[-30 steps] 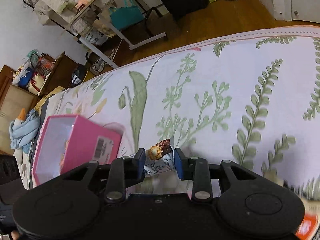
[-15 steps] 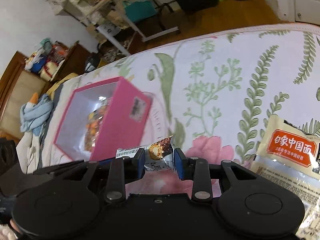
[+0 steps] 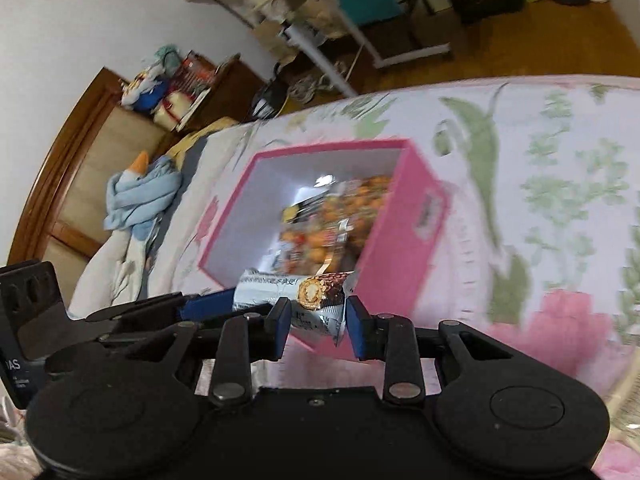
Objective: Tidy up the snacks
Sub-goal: 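Lower both white bars into the pink box and open both grippers, then grasp the cream noodle pack with the left gripper while the right grasps another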
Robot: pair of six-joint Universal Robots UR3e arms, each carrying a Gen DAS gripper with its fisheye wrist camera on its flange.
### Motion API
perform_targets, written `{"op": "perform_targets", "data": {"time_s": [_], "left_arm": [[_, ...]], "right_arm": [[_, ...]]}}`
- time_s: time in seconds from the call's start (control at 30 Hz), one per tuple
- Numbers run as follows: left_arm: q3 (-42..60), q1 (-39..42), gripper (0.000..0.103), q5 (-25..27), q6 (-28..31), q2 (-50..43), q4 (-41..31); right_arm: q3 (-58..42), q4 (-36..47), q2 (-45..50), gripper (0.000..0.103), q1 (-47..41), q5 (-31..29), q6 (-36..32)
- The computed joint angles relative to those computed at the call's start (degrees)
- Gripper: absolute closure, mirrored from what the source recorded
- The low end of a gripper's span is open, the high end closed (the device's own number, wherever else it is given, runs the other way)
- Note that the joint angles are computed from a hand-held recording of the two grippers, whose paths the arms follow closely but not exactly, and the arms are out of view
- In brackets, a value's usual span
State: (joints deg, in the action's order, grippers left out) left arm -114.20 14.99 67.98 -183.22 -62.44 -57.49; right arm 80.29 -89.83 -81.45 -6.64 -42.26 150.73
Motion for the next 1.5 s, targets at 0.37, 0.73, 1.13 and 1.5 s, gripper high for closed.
{"op": "perform_targets", "data": {"time_s": [0.37, 0.73, 1.13, 1.5], "left_arm": [[-6.4, 9.9, 0.048, 0.2, 5.4, 3.1, -1.4], [-4.7, 3.7, 0.048, 3.7, 2.2, 2.1, -0.5], [8.7, -13.2, 0.047, 3.8, -2.3, -10.0, -0.8], [23.4, -33.9, 0.039, 11.4, -8.4, -39.3, 16.6]], "right_arm": [[-1.5, -11.9, 7.4, 0.065, 10.5, -5.3, 10.4], [8.4, -12.5, -4.7, 0.057, 3.3, -3.8, 3.0], [17.2, 7.1, -28.8, 0.042, -24.3, -4.8, -24.9], [40.9, -8.3, -42.2, 0.02, -50.0, -5.3, -34.9]]}}
